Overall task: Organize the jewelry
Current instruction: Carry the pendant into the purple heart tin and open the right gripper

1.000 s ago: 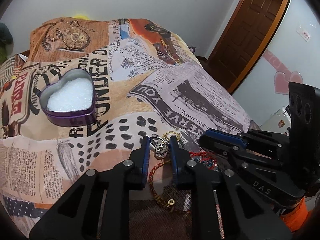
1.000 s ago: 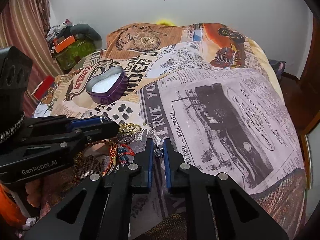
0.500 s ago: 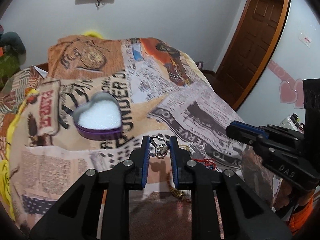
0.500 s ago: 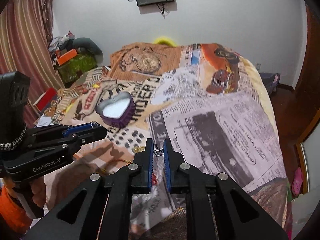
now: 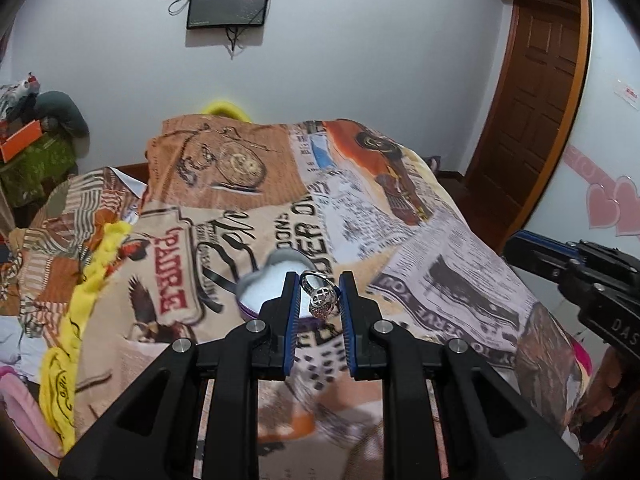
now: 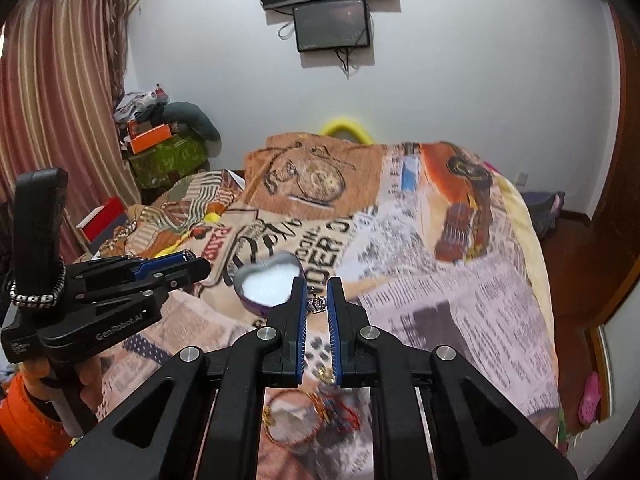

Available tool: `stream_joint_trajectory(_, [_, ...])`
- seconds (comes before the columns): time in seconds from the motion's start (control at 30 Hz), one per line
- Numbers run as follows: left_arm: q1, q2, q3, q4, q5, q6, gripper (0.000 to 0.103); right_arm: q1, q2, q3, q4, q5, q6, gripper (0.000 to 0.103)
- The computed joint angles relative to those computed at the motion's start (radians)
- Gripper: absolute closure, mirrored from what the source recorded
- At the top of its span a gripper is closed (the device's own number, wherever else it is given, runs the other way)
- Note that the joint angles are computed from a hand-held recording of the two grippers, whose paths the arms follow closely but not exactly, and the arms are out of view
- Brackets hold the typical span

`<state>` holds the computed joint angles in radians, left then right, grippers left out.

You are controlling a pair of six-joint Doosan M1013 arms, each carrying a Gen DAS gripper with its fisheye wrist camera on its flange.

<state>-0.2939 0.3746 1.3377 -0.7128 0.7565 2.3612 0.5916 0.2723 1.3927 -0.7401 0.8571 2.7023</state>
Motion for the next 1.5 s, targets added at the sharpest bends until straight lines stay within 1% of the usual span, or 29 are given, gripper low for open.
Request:
stream_joint_trajectory(0.1, [-0.001, 0.014, -0.018, 0.022, -0.017, -0.016, 0.084, -0.001, 0.027, -0.037, -0.003, 0.012, -0.032, 0.094])
stream_joint_trajectory(0.23, [-0.006, 0.038, -0.044, 0.058, -0.024, -0.051, 0.084, -0.012, 0.054, -0.068, 0.013, -0.001, -0.062, 0.094])
stream_joint_trajectory(0.33, [-0.012, 0.06, -0.064, 0.09, -0.021, -0.076, 0.084, -0.028, 0.078, -0.094, 0.048, -0.018, -0.096, 0.094])
stream_joint_trajectory(0.5, [-0.014, 0.1, -0.1, 0.126, 0.02, -0.102, 0.084, -0.064, 0.111, -0.125, 0.174, -0.044, -0.183, 0.094])
stream_joint_trajectory(0.57, [-0.011, 0.125, -0.128, 0.133, 0.057, -0.11, 0.084, -0.086, 0.125, -0.137, 0.251, -0.055, -0.236, 0.094])
stream_joint_trajectory(0.8, [-0.01, 0.181, -0.197, 0.173, 0.137, -0.124, 0.084, -0.131, 0.157, -0.164, 0.439, -0.048, -0.377, 0.094])
stream_joint_trajectory(1.0, [-0.015, 0.213, -0.234, 0.212, 0.172, -0.134, 0.084, -0.16, 0.18, -0.181, 0.596, -0.046, -0.496, 0.094])
stream_joint_trajectory(1.2, [-0.018, 0.224, -0.244, 0.219, 0.184, -0.13, 0.084, -0.178, 0.208, -0.206, 0.718, -0.027, -0.596, 0.094])
stream_joint_trajectory(1.23, [-0.018, 0.227, -0.249, 0.22, 0.195, -0.134, 0.084, -0.181, 0.212, -0.209, 0.74, -0.022, -0.61, 0.094])
stream_joint_trajectory(1.5, [-0.015, 0.226, -0.242, 0.231, 0.215, -0.139, 0.083, -0.184, 0.252, -0.252, 0.765, 0.056, -0.644, 0.094])
